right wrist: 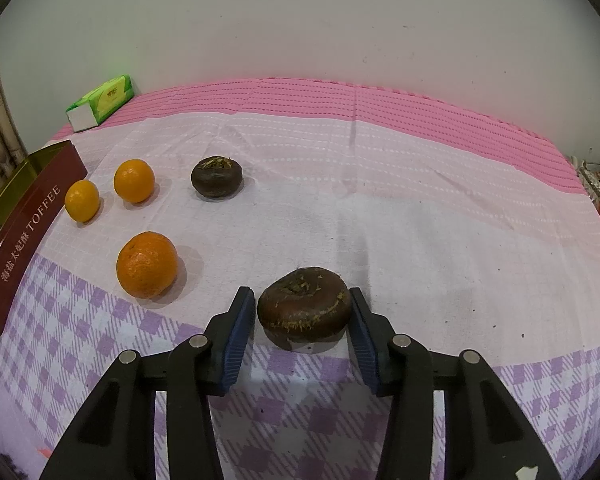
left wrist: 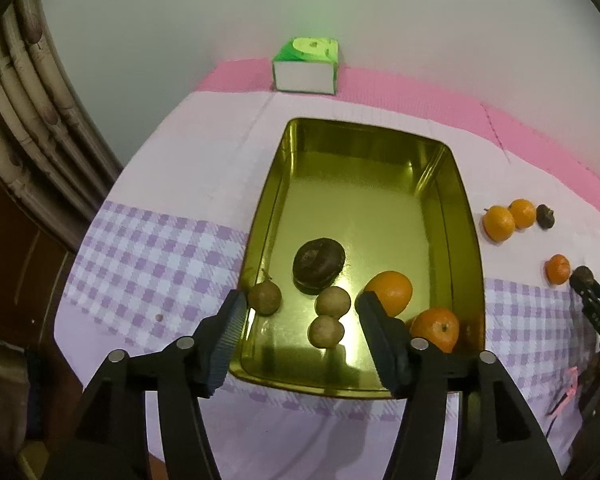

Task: Organize fruits
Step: 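Carry the passion fruit over the tray and release it with the right gripper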

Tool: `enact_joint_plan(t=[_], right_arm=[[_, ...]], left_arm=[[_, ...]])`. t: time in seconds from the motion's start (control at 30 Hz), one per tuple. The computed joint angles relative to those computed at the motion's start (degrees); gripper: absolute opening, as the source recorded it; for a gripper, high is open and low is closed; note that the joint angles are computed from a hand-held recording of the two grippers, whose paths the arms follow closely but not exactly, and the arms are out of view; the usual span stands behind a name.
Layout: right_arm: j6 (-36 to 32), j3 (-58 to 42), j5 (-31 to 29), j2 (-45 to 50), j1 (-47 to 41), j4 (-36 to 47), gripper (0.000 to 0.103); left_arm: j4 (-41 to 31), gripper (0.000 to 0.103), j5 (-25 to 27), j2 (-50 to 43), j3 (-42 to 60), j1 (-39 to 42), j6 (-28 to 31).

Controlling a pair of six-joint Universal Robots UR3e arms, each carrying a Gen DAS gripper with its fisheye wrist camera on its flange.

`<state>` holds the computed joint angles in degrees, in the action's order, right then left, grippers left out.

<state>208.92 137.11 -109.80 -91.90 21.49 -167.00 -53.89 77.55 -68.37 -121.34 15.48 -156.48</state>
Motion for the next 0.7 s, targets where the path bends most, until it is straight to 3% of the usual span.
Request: enact_joint_plan(t=[0.3, 0.5, 0.7], right_arm=[[1.35, -2.89, -0.61, 0.65, 0.58, 3.80, 0.040], [2.94, -5.56, -1.41, 1.36, 1.47, 6.76, 0.040], [4.58, -10.01, -2.54, 0.68, 4.12, 10.76, 0.040]], left_arm=[[-5.42, 0.082, -5.12, 8.62, -0.94, 6.16, 6.75], [-7.66, 0.087, -8.43, 12.79, -2.52, 10.38, 9.03], [-5.73, 0.089, -8.20, 12.29, -3.80, 13.09, 6.99]])
